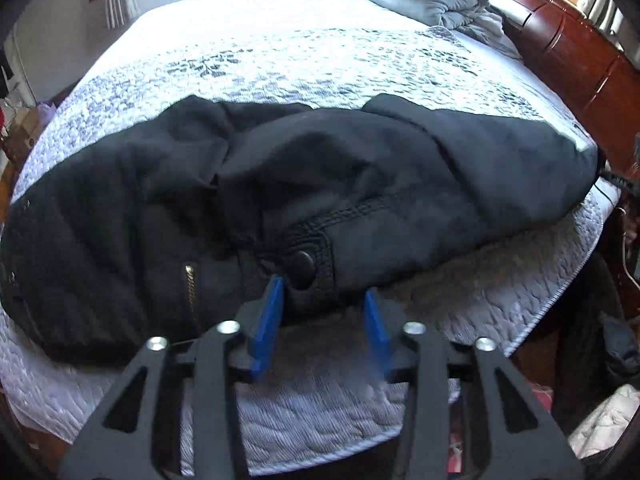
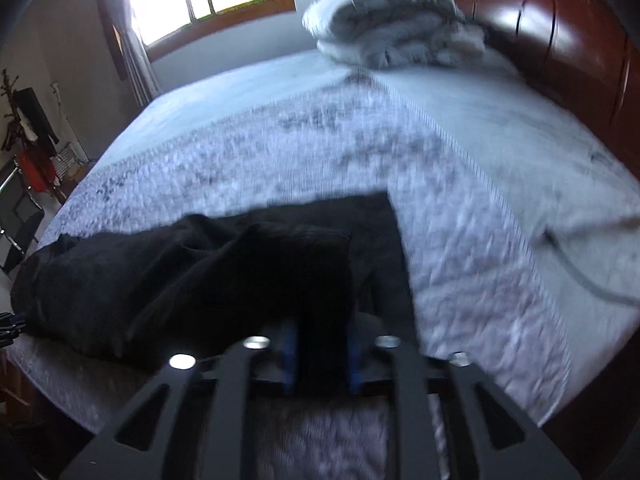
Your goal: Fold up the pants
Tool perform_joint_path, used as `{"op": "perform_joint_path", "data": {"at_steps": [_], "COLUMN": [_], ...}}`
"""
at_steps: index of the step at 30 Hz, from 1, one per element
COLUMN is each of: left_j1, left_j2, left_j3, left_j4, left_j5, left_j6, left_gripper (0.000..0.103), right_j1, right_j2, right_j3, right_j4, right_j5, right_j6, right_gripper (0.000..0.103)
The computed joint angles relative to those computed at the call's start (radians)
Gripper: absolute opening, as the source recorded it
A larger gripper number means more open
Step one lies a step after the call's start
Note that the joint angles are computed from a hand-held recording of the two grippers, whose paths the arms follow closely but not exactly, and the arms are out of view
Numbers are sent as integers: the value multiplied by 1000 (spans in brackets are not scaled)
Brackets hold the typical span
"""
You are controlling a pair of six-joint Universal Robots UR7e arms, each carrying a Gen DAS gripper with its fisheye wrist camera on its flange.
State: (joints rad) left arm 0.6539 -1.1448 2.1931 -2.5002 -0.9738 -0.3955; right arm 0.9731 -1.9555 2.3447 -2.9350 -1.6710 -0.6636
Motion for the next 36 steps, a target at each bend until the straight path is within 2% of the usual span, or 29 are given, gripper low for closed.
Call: {"op": "perform_joint_path", "data": {"at_steps": [1, 2, 3, 4, 5, 6, 7, 10, 14, 17, 19, 21, 22, 23, 25, 26, 28, 30, 33, 36], "left_j1": [-2, -9, -15, -26, -37, -41, -46, -53, -56, -60, -72, -86, -89, -88, -78, -69, -54, -38, -43, -59], "left_j2": [-7, -21, -31, -44, -62, -71, -82, -115, -133, -132, -143, -159, -162, -162, -151, -137, -116, -93, -79, -81], "left_j3": [4, 17, 26, 37, 50, 55, 59, 70, 77, 70, 73, 83, 85, 84, 77, 68, 55, 41, 33, 33], "left_j4": [4, -12, -28, -48, -69, -76, -81, -80, -84, -75, -60, -52, -51, -50, -54, -60, -72, -115, -152, -141], "left_j5": [-11, -27, -32, -29, -25, -25, -24, -15, -18, -25, -17, -10, -10, -11, -13, -15, -21, -50, -69, -51], "left_j6": [-8, -10, -12, -21, -35, -45, -60, -112, -161, -187, -197, -206, -209, -211, -207, -205, -212, -225, -228, -234], "left_gripper": [53, 66, 80, 84, 89, 89, 89, 90, 90, 90, 90, 91, 92, 92, 92, 92, 92, 92, 92, 93], "right_j1": [-5, -11, -22, -33, -42, -54, -63, -72, -66, -84, -107, -112, -129, -158, -181, -168, -104, -12, 65, 47], "right_j2": [-6, -14, -30, -46, -61, -85, -105, -149, -162, -153, -173, -213, -240, -263, -263, -241, -178, -66, 109, 199], "right_j3": [5, 12, 19, 22, 24, 26, 25, 9, -70, -156, -196, -200, -189, -188, -206, -222, -232, -254, -319, -373], "right_j4": [12, 22, 39, 61, 76, 97, 114, 138, 249, 389, 477, 460, 413, 393, 408, 428, 396, 350, 329, 351], "right_j5": [-10, -23, -33, -36, -44, -52, -58, -85, 44, 210, 312, 327, 333, 351, 360, 333, 228, 83, -93, -111], "right_j6": [-2, -2, 4, 10, 13, 10, 8, 17, 36, 83, 61, 37, 42, 58, 86, 84, 71, 31, 15, 64], "right_gripper": [37, 39, 46, 53, 54, 57, 65, 68, 68, 68, 71, 75, 83, 87, 88, 88, 88, 88, 87, 87]}}
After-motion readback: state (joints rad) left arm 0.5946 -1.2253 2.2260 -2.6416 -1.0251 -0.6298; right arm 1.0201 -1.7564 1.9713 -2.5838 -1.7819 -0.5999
